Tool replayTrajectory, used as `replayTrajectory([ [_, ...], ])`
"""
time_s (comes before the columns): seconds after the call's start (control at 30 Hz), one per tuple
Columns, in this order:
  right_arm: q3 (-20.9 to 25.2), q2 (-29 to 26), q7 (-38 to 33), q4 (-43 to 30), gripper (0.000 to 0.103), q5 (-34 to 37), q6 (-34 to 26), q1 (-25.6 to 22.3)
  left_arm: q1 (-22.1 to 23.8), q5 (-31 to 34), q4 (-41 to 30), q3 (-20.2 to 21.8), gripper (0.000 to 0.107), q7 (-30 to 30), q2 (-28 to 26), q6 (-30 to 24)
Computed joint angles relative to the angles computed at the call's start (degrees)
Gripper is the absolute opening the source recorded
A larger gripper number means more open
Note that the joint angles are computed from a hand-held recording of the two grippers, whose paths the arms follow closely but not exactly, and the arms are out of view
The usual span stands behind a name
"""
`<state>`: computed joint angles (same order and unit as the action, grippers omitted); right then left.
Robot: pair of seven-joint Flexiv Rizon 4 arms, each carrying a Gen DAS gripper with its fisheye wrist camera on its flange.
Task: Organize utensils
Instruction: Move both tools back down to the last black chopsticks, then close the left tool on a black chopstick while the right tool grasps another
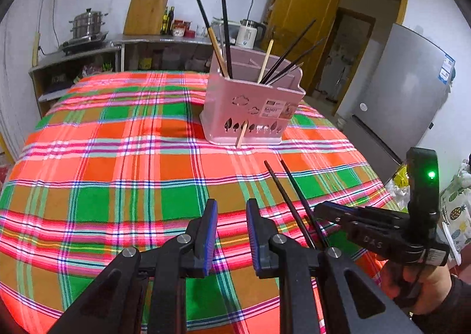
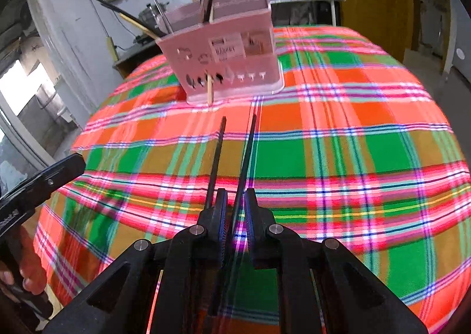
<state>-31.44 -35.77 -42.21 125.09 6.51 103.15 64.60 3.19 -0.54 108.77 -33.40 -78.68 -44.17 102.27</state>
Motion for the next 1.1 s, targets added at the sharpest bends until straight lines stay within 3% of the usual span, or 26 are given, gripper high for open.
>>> replayTrajectory([
  [0.2,3.8,0.2,1.2,-1.1,0.01,-2.7,-2.0,-4.4,-1.4,-1.9,-3.1,-0.5,0.019,1.2,-1.6,-4.1],
  [0.33,3.4,0.9,2.1,0.6,0.008,-2.6,-1.3,-4.3,-3.0,-4.6,-6.2,-1.6,0.019,2.9,-3.5,-7.5],
  [0.47,1.3,2.0,2.6,3.9,0.008,-0.4,-0.1,-2.0,-7.6,-8.3,-11.3,0.2,0.019,5.0,-5.8,-12.3],
  [0.67,-0.3,3.6,2.2,7.4,0.008,2.9,1.4,0.3,-15.1,-14.4,-19.0,6.1,0.019,5.8,-8.4,-18.4],
  [0.77,0.3,4.2,1.6,8.0,0.008,3.5,1.8,-0.1,-20.5,-16.0,-22.8,12.6,0.019,3.7,-9.2,-21.6],
  [0.83,0.5,4.3,1.1,7.9,0.008,3.6,1.7,-0.3,-21.9,-15.9,-23.0,14.3,0.017,3.7,-9.2,-20.5],
  [0.87,0.0,4.4,0.8,8.0,0.008,3.7,1.7,0.2,-22.8,-15.6,-23.0,15.7,0.011,3.4,-9.0,-20.4],
  [1.1,-1.0,4.4,-0.5,6.4,0.009,4.2,1.6,0.1,-17.9,-16.3,-15.6,12.0,0.008,5.1,-6.4,-16.2],
])
